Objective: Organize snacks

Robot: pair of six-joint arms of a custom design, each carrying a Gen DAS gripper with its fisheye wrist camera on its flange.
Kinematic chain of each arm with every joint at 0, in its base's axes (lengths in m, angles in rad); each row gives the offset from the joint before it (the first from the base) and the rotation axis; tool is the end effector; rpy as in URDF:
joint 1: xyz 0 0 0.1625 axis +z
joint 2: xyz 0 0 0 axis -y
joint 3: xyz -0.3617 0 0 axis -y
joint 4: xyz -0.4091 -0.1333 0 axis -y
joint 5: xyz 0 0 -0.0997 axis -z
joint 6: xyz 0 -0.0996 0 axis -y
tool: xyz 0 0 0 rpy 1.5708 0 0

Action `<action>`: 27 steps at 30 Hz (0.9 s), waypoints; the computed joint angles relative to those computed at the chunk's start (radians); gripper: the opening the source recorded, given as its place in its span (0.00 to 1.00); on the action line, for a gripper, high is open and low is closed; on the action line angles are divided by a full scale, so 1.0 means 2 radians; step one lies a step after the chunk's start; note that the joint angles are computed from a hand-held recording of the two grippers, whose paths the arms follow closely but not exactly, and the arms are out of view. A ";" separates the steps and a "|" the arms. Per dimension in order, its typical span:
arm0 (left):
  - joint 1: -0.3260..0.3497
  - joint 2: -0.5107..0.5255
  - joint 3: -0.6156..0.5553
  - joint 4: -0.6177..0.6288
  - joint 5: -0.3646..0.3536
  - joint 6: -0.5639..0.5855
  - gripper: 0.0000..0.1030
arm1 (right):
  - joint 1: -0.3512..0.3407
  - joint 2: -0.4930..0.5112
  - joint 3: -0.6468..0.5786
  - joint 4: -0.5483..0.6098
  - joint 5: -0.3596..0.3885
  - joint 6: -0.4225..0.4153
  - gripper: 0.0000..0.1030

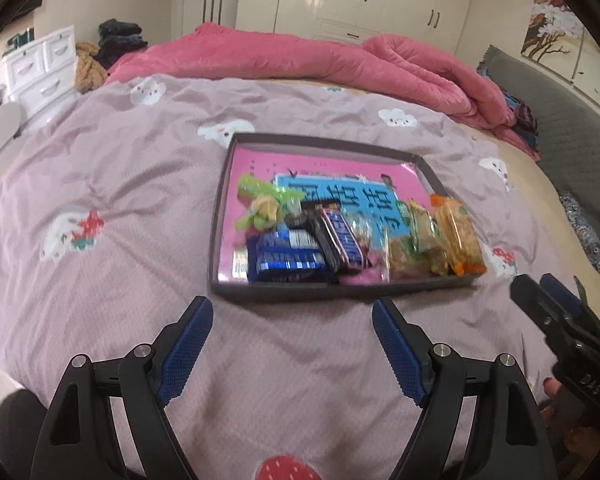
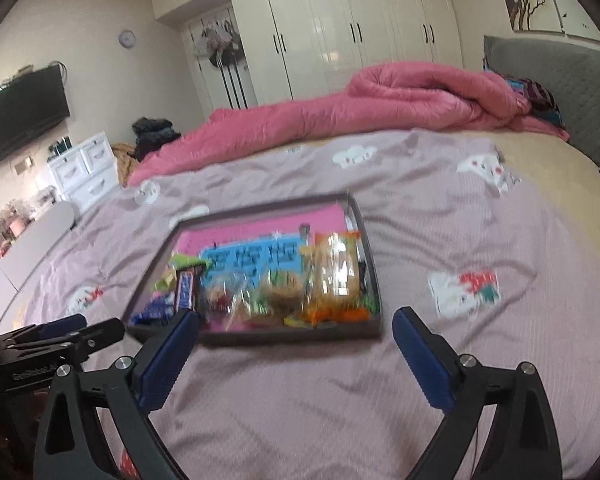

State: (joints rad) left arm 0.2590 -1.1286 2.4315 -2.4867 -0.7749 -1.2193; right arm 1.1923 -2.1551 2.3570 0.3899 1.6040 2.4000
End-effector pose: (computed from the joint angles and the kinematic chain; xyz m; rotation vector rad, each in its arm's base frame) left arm -0.2658 -0.2819 -0.0073 0.3112 2.4097 -0.8283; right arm 0.0364 -0.2601 0.2439 0.4103 -2.3522 1.0566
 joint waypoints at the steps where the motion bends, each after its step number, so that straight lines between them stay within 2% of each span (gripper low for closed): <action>1: -0.002 -0.001 0.001 0.004 -0.004 -0.003 0.81 | 0.005 -0.001 0.003 -0.002 0.011 -0.001 0.95; 6: -0.015 -0.002 0.013 0.008 -0.015 -0.019 0.81 | 0.015 -0.003 0.015 -0.003 0.039 -0.004 0.95; 10: -0.024 -0.001 0.017 0.015 -0.017 -0.029 0.81 | 0.015 -0.014 0.028 0.000 0.046 -0.014 0.95; 18: -0.035 -0.002 0.020 0.024 -0.014 -0.043 0.81 | 0.006 -0.027 0.042 0.005 0.043 -0.035 0.95; 27: -0.038 -0.005 0.018 0.038 -0.011 -0.050 0.81 | -0.007 -0.033 0.043 0.009 0.029 -0.034 0.96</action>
